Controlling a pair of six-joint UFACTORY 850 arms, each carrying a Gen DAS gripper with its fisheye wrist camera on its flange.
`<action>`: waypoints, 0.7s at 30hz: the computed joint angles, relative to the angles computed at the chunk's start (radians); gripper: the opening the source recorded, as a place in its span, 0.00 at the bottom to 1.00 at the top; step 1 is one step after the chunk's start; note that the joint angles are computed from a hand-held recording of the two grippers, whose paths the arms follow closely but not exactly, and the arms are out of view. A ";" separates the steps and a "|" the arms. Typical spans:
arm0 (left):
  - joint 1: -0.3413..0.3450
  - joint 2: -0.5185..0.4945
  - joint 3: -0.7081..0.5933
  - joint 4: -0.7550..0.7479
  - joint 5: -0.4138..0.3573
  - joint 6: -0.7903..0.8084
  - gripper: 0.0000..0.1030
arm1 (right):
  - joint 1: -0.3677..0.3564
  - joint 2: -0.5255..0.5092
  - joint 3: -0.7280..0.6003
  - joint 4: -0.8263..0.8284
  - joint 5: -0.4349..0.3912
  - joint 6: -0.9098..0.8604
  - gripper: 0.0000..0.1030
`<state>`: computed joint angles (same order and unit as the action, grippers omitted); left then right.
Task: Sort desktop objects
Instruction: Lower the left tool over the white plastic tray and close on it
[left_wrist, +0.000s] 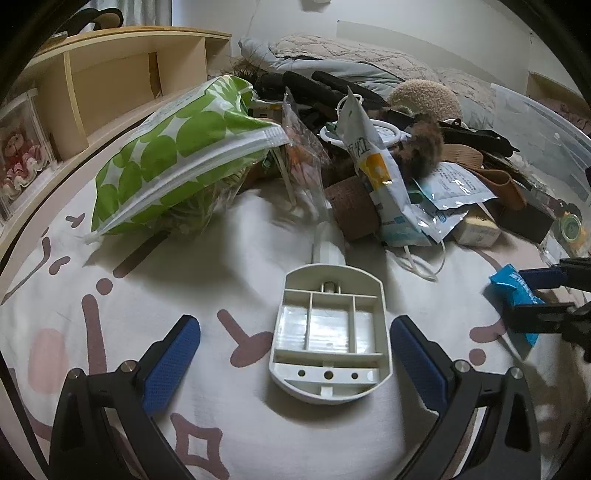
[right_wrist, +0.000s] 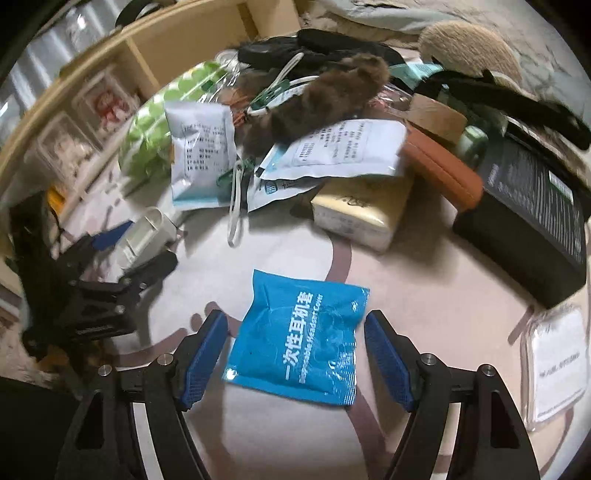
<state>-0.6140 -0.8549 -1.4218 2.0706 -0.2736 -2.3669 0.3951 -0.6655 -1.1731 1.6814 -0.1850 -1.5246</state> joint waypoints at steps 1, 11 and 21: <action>-0.001 0.002 0.002 -0.015 -0.003 0.017 1.00 | 0.005 -0.002 -0.003 0.006 0.015 -0.014 0.75; 0.000 0.039 0.056 -0.255 -0.128 0.225 1.00 | -0.006 -0.011 0.010 0.135 0.002 -0.190 0.75; 0.020 0.079 0.112 -0.262 -0.142 0.178 1.00 | -0.011 -0.002 0.039 0.304 -0.031 -0.392 0.77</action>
